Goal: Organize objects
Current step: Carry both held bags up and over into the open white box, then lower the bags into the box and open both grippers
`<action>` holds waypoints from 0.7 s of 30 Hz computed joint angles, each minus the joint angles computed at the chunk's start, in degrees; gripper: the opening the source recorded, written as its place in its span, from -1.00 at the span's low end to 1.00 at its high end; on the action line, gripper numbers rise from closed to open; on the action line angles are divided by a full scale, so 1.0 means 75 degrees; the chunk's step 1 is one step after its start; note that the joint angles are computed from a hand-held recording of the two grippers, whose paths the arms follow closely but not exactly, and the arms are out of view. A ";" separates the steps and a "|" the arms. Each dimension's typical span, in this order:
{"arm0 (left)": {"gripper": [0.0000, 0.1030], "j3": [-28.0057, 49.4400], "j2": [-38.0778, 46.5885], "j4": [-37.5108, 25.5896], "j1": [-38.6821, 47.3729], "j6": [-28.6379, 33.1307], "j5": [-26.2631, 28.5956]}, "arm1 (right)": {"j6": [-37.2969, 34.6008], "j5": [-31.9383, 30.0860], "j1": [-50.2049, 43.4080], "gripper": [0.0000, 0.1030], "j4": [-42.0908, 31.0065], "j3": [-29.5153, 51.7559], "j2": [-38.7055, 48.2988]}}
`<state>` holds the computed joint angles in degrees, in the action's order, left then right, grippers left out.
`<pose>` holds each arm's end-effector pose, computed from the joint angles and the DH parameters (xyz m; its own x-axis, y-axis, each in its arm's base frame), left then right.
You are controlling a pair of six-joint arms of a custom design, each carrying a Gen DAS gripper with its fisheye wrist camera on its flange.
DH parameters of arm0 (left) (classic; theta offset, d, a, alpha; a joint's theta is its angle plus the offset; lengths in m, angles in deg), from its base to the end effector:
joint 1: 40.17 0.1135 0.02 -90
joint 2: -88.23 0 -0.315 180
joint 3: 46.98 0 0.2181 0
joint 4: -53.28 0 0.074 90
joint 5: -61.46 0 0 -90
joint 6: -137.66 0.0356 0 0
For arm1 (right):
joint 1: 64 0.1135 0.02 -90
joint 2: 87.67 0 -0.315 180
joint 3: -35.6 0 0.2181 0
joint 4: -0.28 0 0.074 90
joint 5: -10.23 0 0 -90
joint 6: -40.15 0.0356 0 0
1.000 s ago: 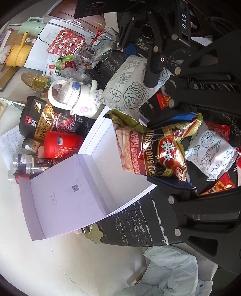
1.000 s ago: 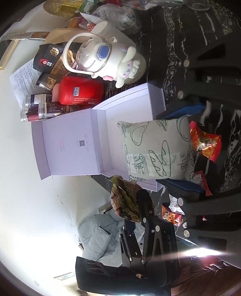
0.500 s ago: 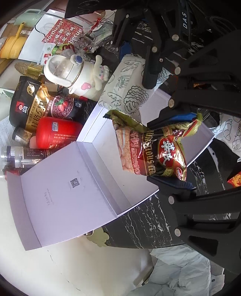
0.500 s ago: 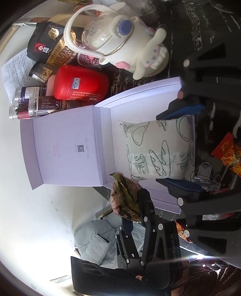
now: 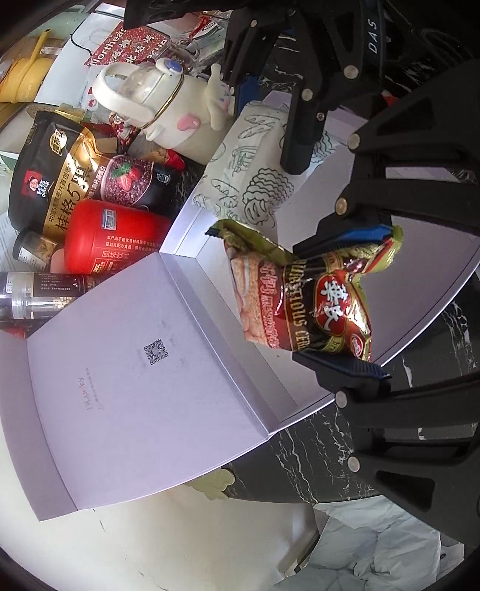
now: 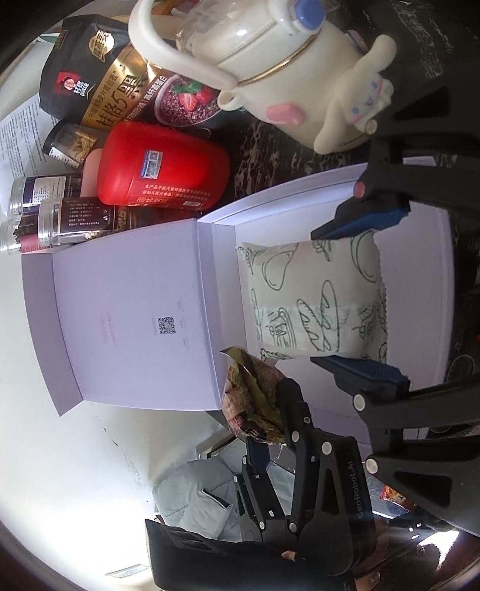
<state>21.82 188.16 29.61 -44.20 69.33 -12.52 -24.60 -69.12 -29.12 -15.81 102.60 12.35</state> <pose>0.3219 -0.0325 0.2226 -0.6740 0.4033 -0.6190 0.5112 0.8594 0.0033 0.2737 0.1828 0.2225 -0.7583 -0.0176 -0.6517 -0.1540 0.9762 0.1529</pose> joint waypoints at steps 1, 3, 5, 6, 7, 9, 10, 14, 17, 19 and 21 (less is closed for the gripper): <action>-0.08 0.0065 0.0087 0.0004 -0.0029 -0.0007 -0.0057 | -0.0017 -0.0071 -0.0076 0.14 -0.0006 0.0062 0.0076; -0.08 0.0222 0.0303 -0.0008 -0.0082 -0.0025 -0.0163 | -0.0041 -0.0176 -0.0195 0.14 -0.0031 0.0171 0.0210; -0.08 0.0404 0.0552 -0.0031 -0.0117 -0.0041 -0.0250 | -0.0075 -0.0201 -0.0276 0.14 -0.0095 0.0294 0.0329; -0.08 0.0450 0.0633 -0.0018 -0.0124 -0.0041 -0.0290 | -0.0095 -0.0171 -0.0289 0.14 -0.0127 0.0350 0.0383; -0.08 0.0503 0.0731 0.0014 -0.0149 -0.0041 -0.0358 | -0.0139 -0.0130 -0.0307 0.14 -0.0187 0.0427 0.0445; -0.08 0.0599 0.0901 0.0041 -0.0199 -0.0036 -0.0465 | -0.0225 -0.0060 -0.0330 0.14 -0.0262 0.0548 0.0563; -0.08 0.0677 0.1013 0.0027 -0.0214 -0.0032 -0.0510 | -0.0271 -0.0070 -0.0357 0.14 -0.0294 0.0616 0.0639; -0.08 0.0909 0.1280 -0.0068 -0.0251 -0.0014 -0.0649 | -0.0364 -0.0105 -0.0459 0.14 -0.0356 0.0828 0.0880; -0.08 0.1168 0.1472 -0.0134 -0.0305 -0.0014 -0.0843 | -0.0488 -0.0139 -0.0532 0.14 -0.0382 0.1025 0.1065; -0.08 0.1316 0.1579 -0.0128 -0.0348 -0.0011 -0.1002 | -0.0543 -0.0191 -0.0578 0.14 -0.0430 0.1163 0.1183; -0.08 0.1514 0.1708 -0.0271 -0.0364 0.0030 -0.1009 | -0.0580 -0.0302 -0.0649 0.14 -0.0503 0.1325 0.1314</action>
<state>33.18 200.98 27.58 -46.93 69.55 -20.09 -28.95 -71.39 -33.98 -19.58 112.54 22.20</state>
